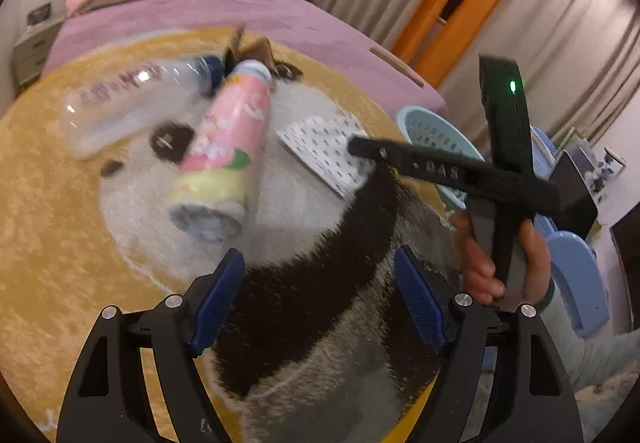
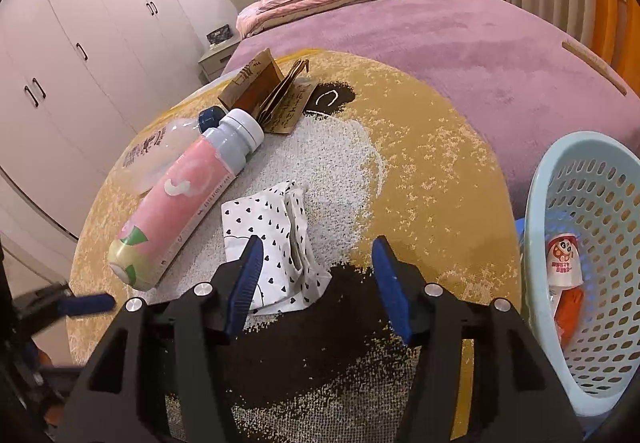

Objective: Collect trash
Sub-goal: 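Grasp the white dotted tissue with the right gripper while the left lifts the bottle, then carry bottle and tissue over the basket and open both grippers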

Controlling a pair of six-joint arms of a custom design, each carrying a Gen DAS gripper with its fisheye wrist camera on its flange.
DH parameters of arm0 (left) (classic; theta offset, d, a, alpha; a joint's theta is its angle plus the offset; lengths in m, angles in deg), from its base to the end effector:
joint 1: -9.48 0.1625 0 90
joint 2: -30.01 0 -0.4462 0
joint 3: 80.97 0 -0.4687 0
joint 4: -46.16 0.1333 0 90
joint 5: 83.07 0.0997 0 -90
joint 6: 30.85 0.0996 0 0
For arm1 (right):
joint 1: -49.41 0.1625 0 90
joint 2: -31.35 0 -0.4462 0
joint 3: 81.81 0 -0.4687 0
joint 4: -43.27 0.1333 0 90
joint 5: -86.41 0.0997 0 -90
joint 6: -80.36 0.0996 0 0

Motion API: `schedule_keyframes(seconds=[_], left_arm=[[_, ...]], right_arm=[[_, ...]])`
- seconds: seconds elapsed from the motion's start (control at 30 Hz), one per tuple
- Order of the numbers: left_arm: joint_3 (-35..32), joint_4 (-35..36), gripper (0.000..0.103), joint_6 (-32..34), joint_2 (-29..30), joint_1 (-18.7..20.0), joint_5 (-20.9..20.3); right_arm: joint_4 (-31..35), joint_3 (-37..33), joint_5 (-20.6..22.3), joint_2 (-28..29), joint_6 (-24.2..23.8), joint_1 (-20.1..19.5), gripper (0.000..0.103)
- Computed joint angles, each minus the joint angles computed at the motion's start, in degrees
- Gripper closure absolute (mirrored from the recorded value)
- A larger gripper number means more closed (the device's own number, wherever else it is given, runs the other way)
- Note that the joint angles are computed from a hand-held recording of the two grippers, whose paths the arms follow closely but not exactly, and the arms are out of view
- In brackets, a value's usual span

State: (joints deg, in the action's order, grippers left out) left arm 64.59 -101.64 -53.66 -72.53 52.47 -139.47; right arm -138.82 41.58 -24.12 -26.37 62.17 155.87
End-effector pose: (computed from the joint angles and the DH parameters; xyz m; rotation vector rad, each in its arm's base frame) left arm -0.1373 -0.3856 0.2235 0.4635 2.6676 -0.7552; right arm 0.2536 -0.5113 0.0735 0.6975 -2.6229 0.6290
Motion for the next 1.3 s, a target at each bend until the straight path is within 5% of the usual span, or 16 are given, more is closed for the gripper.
schedule_keyframes(seconds=[0.13,0.37,0.47,0.73,0.9,1.0,1.3], left_arm=[[-1.19,-3.29,0.024,-0.52,0.77,1.28,4.76],[-8.15,-2.73,0.022,-2.93,13.21,5.25,16.87],[-10.28,-1.41,0.024,-2.42,15.95,6.50,16.17],[-13.32,3.34,0.040,-3.44,19.46,6.91,17.91],[-13.46,3.64,0.047,-4.69,20.36,6.51,20.12],[-12.72,1.67,0.051,-4.59,20.02,5.83,19.84],[-11.30,-8.15,0.056,0.50,20.29,1.26,17.89]], right_arm=[[-0.05,-0.06,0.06,0.48,0.03,-0.06,0.045],[-0.83,-1.41,-2.33,2.81,-1.18,1.16,0.044],[-2.68,-2.34,-6.15,5.03,-3.37,2.68,0.045],[-3.53,-2.46,-7.12,6.15,-5.13,3.53,0.056],[-4.21,-1.90,-7.57,6.14,-6.28,3.64,0.084],[-4.02,-1.34,-6.21,5.22,-5.99,3.13,0.094],[-8.18,1.17,-4.96,-0.48,-5.08,1.78,0.098]])
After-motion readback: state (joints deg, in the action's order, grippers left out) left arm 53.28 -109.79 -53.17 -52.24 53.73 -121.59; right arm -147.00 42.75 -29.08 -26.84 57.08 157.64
